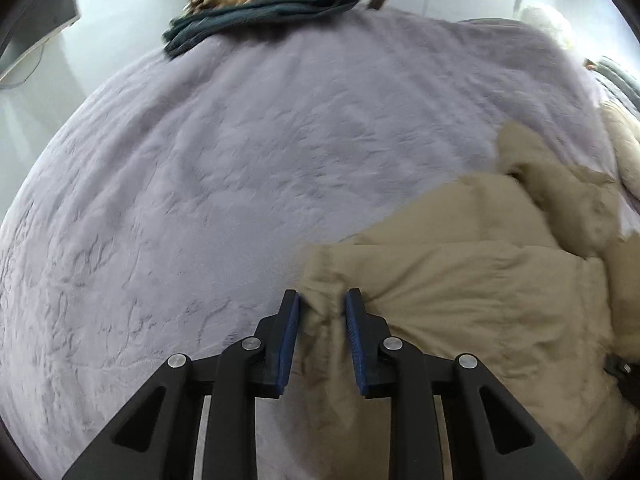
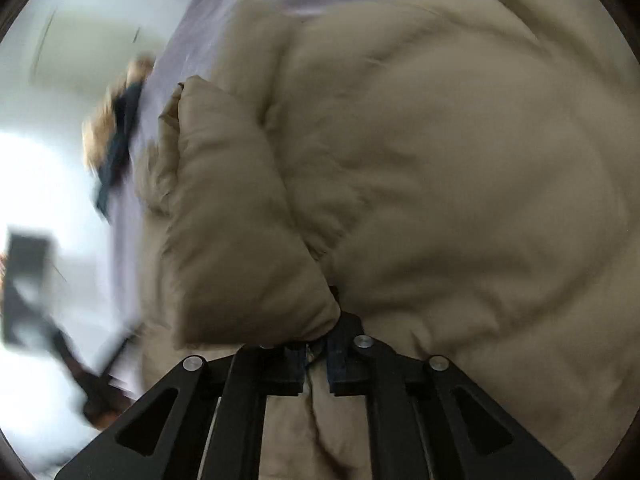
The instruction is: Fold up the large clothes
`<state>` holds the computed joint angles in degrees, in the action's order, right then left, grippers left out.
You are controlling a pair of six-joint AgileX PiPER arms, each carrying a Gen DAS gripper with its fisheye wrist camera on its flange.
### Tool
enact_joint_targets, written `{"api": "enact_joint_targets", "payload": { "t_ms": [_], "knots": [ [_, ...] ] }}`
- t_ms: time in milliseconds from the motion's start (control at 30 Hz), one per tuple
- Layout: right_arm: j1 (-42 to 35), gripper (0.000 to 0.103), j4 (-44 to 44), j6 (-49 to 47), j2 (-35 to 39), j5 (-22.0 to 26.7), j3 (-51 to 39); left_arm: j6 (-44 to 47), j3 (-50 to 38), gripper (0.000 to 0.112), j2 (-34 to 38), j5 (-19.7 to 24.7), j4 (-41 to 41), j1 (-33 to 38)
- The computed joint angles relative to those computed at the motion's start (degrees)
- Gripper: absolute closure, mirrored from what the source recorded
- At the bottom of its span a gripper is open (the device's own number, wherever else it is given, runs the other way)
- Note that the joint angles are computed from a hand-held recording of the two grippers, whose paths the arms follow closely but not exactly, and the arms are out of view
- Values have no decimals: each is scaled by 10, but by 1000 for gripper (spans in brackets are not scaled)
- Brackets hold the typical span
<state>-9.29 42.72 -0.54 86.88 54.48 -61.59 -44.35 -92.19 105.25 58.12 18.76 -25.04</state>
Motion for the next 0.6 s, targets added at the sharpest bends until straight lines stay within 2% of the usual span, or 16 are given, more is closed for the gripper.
{"api": "enact_joint_targets", "payload": {
  "t_ms": [67, 233, 300, 367, 433, 500, 600],
  "knots": [
    [-19, 91, 0, 8, -25, 14, 14, 7, 3, 86, -11, 0, -16, 14],
    [6, 91, -196, 110, -130, 39, -12, 19, 9, 86, -64, 38, 12, 4],
    [9, 91, -216, 106, -145, 37, -28, 17, 18, 86, -91, 41, 17, -10],
    [15, 91, -222, 85, -139, 35, -50, 10, 36, 86, -113, 40, 18, -29],
    [27, 91, -222, 69, -101, 35, -86, 9, 37, 86, -109, 47, 13, -46],
    [32, 91, -220, 60, -81, 31, -90, 0, 34, 86, -86, 56, 11, -63],
    [44, 91, -248, 83, -44, 31, -76, -28, 56, 86, -72, 46, 24, -75]
  ]
}}
